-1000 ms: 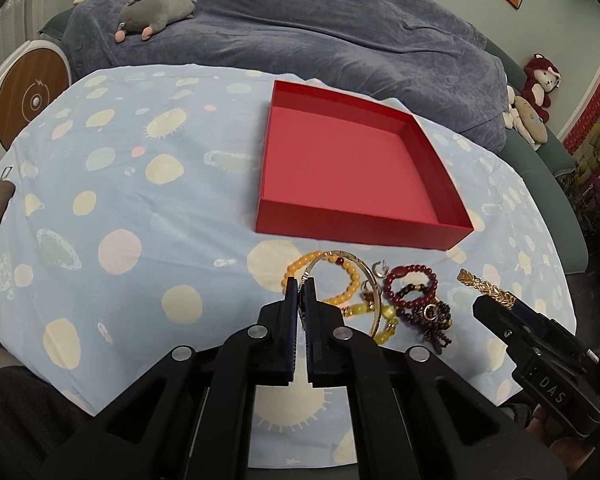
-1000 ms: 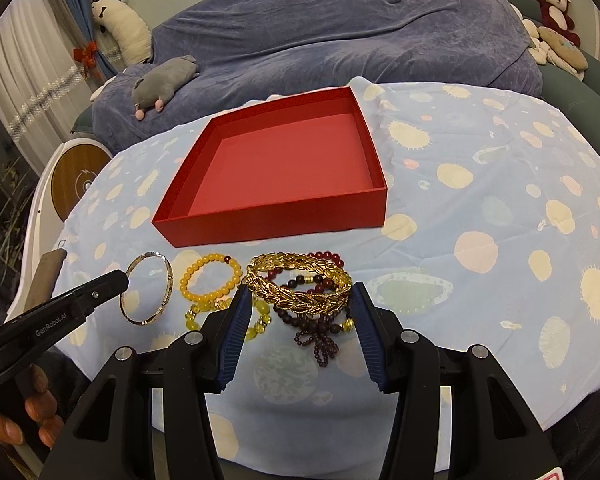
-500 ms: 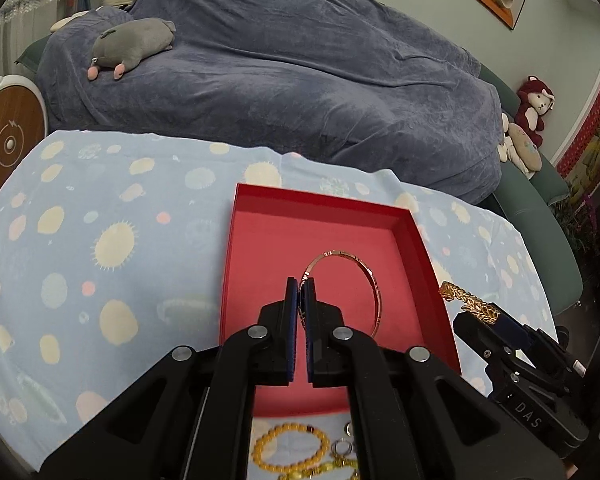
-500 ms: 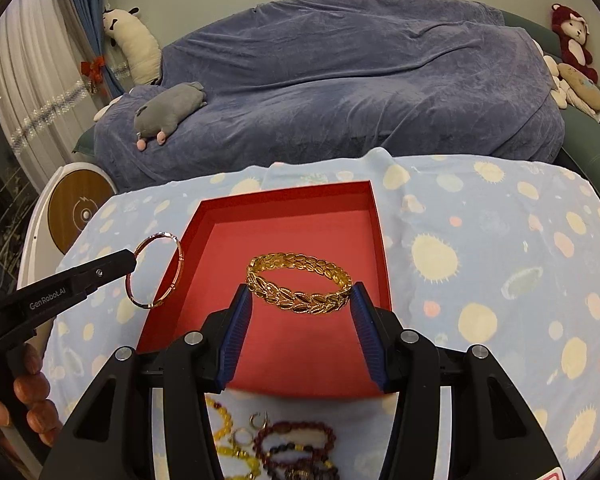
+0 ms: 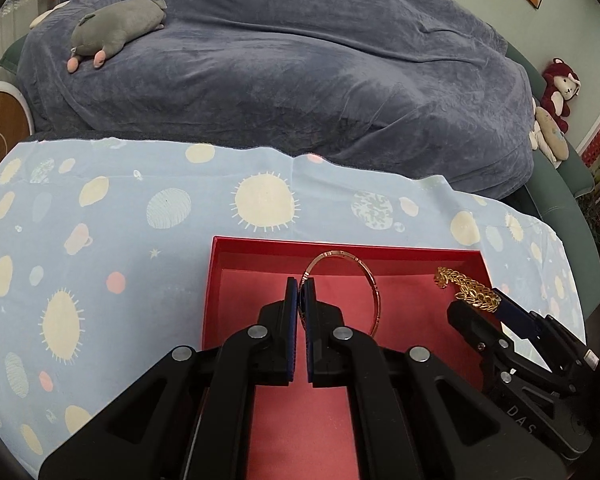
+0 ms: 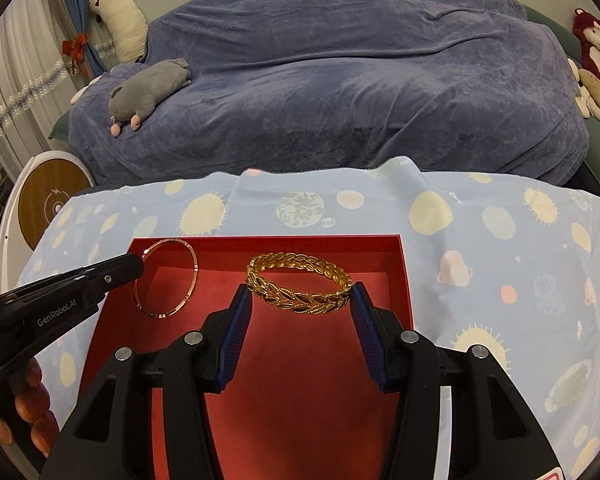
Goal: Organize jewelry
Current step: 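Open both grippers to release the bangles inside the red box, then grasp the yellow-green beaded bracelet with the left gripper while the right gripper grasps the dark red bead bracelet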
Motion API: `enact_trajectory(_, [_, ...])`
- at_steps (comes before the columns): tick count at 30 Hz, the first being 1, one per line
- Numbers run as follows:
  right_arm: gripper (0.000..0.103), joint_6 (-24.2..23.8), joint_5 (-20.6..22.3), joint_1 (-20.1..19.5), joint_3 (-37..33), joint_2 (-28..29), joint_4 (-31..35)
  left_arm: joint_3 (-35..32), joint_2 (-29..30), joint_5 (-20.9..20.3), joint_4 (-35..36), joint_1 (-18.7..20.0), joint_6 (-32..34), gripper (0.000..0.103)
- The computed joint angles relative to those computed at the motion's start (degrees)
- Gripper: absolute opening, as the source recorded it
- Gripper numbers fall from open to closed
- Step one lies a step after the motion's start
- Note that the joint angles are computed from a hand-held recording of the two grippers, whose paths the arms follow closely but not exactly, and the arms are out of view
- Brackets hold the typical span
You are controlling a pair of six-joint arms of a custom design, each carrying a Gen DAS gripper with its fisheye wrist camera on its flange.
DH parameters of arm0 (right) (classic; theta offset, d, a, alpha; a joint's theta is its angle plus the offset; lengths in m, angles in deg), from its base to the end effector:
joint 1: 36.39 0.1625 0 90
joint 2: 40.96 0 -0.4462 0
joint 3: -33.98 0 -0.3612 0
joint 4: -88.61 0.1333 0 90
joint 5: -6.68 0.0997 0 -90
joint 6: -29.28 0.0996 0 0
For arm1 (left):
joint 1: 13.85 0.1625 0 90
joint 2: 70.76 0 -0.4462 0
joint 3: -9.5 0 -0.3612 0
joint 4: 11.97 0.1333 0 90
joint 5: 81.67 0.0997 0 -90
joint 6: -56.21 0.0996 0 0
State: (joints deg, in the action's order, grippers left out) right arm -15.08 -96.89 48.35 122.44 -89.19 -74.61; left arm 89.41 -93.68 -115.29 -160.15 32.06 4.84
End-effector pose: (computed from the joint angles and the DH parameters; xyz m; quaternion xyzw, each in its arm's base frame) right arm 0.0444 -0.7164 0.2351 0.2870 -0.9085 0.2084 0.2211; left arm -0.3377 -0.6594 -0.0197 -0.0608 0.8792 -0.3557 0.3110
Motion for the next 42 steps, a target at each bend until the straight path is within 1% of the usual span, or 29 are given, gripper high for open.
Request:
enact_trajectory(2, [0.049,0.1,-1.1,0.0,-0.9,1.0,0.5,-0.8,0.3,-0.6,1.5,0.6,-0.8,0.003])
enact_trajectory(6, [0.051,0.4,-2.7,0.1,-2.0,2.0,2.0,-1.2,0.6,-1.2,2.2,1.3,-1.4,0.004])
enact_trajectory(8, [0.058,0.6,-2.6,0.2,-1.3,1.7,0.7,-1.1,0.6,-0.5,2.7,1.2,-2.3,0.013])
enact_trajectory(9, [0.062,0.6,-2.3,0.1,-0.8,1.3,0.4,-0.8,0.4,-0.6,2.4,1.0,-2.4,0.028])
enact_trajectory(10, [0.063,0.8,-1.9,0.1,-0.5,0.8,0.5,-0.4,0.2,-0.3,2.4,0.7,-2.9,0.039])
enact_trajectory(11, [0.063,1.0,-1.5,0.0,0.0,0.1,0.7,0.2,0.0,0.4,1.7,0.4,-3.2,0.041])
enact_trajectory(15, [0.063,2.3,0.1,-0.6,3.1,-3.6,0.4,3.3,-1.6,1.2,-0.1,-1.5,-4.3,0.041])
enact_trajectory(18, [0.063,2.2,1.0,-1.1,7.0,-7.2,-0.7,6.3,-3.2,2.4,1.1,-3.6,-6.5,0.042])
enact_trajectory(21, [0.063,1.1,1.4,-1.7,11.8,-11.3,-2.7,10.1,-5.3,2.3,2.1,-6.0,-11.1,0.042])
enact_trajectory(25, [0.063,-0.7,1.9,-3.0,18.5,-17.0,-4.1,14.7,-7.6,1.8,6.4,-9.5,-18.0,0.043])
enact_trajectory(28, [0.066,-1.0,2.3,-4.9,23.1,-21.2,-4.0,18.0,-8.7,1.1,10.0,-12.3,-24.4,0.046])
enact_trajectory(31, [0.066,-1.5,2.2,-7.2,27.6,-25.0,-4.9,20.8,-9.0,-0.9,12.7,-14.7,-29.6,0.050])
enact_trajectory(34, [0.066,-1.8,2.4,-9.9,31.5,-28.3,-5.1,23.0,-8.7,-3.5,14.0,-16.8,-33.7,0.050])
enact_trajectory(38, [0.066,-2.7,2.5,-13.1,35.7,-31.4,-6.5,25.8,-7.6,-7.8,11.8,-18.9,-37.5,0.051])
enact_trajectory(42, [0.066,-3.5,2.6,-15.3,38.2,-33.4,-7.3,25.6,-5.2,-10.8,10.5,-19.8,-38.5,0.051])
